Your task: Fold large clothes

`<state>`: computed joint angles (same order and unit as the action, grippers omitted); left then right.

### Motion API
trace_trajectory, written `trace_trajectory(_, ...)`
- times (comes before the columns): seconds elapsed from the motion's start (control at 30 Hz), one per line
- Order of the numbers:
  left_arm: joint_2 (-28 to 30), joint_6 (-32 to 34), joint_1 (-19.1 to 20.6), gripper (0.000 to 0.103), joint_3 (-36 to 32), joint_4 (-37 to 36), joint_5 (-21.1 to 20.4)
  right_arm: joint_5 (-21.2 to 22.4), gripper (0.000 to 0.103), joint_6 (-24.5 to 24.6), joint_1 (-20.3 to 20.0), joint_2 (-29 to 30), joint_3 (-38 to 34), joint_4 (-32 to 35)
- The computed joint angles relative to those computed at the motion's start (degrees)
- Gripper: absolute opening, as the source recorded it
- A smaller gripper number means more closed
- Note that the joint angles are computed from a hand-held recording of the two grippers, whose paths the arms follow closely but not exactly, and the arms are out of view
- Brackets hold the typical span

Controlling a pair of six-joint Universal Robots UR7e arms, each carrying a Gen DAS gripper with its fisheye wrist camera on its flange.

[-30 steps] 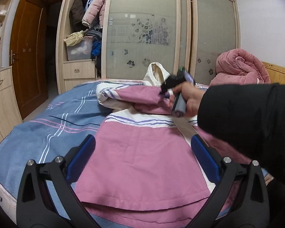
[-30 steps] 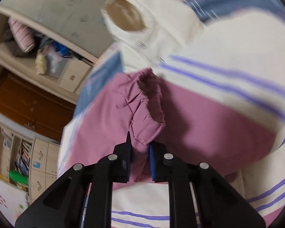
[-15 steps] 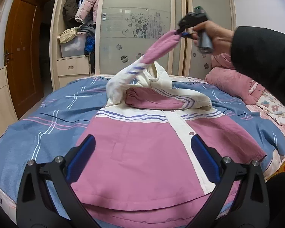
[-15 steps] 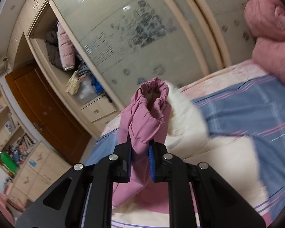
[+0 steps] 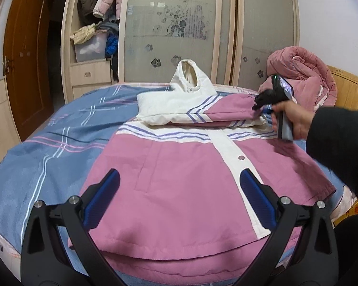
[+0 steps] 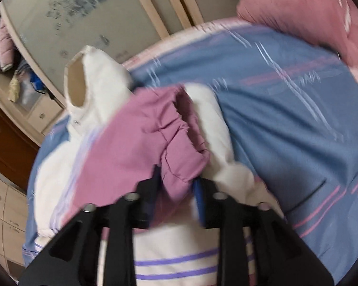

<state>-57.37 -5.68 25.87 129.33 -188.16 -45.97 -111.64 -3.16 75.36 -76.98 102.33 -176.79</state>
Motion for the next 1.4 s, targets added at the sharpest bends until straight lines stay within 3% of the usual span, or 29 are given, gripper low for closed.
trace_trajectory(0.1,-0.23,-2.57,0.84,0.101,-0.61,2.72,-0.76,-1.31,0.077,0.40,0.05,-1.99,4.88,-7.92)
trace_trajectory(0.17,-0.06,-3.51,0.97,0.101,-0.88,3.69,0.08,-0.58,0.078,-1.39,0.99,-4.52,8.72,-12.19)
trace_trajectory(0.23,0.14,-3.75,0.83,0.101,-0.85,3.10,0.76,4.85,0.078,-6.62,1.88,-10.24,16.67,-17.05)
trace_trajectory(0.3,0.30,-3.51,0.35,0.101,-0.42,1.48,1.71,4.61,0.088,-12.73,4.54,-14.72,24.03,-22.47)
trace_trajectory(0.4,1.19,-2.82,-0.78,0.101,-0.07,-0.82,4.79,-1.60,0.102,-20.40,11.97,-18.76,36.33,-36.77)
trace_trajectory(0.5,1.83,-2.90,-1.88,0.101,0.43,-2.11,7.28,-8.72,0.102,-26.94,20.20,-17.16,44.98,-51.23)
trace_trajectory(0.6,2.22,-3.76,-2.92,0.101,0.96,-1.87,9.09,-11.47,0.102,-29.06,23.83,-14.26,51.44,-62.61)
trace_trajectory(0.7,2.61,-5.14,-4.06,0.101,1.71,-1.37,10.88,-7.57,0.102,-27.99,20.67,-13.59,55.95,-66.10)
trace_trajectory(0.77,2.81,-6.21,-4.67,0.101,2.27,-1.58,11.19,-6.33,0.102,-30.06,18.80,-11.18,57.50,-69.02)
trace_trajectory(1.07,4.19,-6.39,-5.23,0.101,2.38,-2.27,13.07,-3.12,0.102,-31.21,14.74,-11.30,58.85,-69.19)
trace_trajectory(1.4,4.14,-6.00,-5.35,0.101,2.82,-1.94,12.62,-3.38,0.102,-31.60,15.26,-9.57,58.23,-70.29)
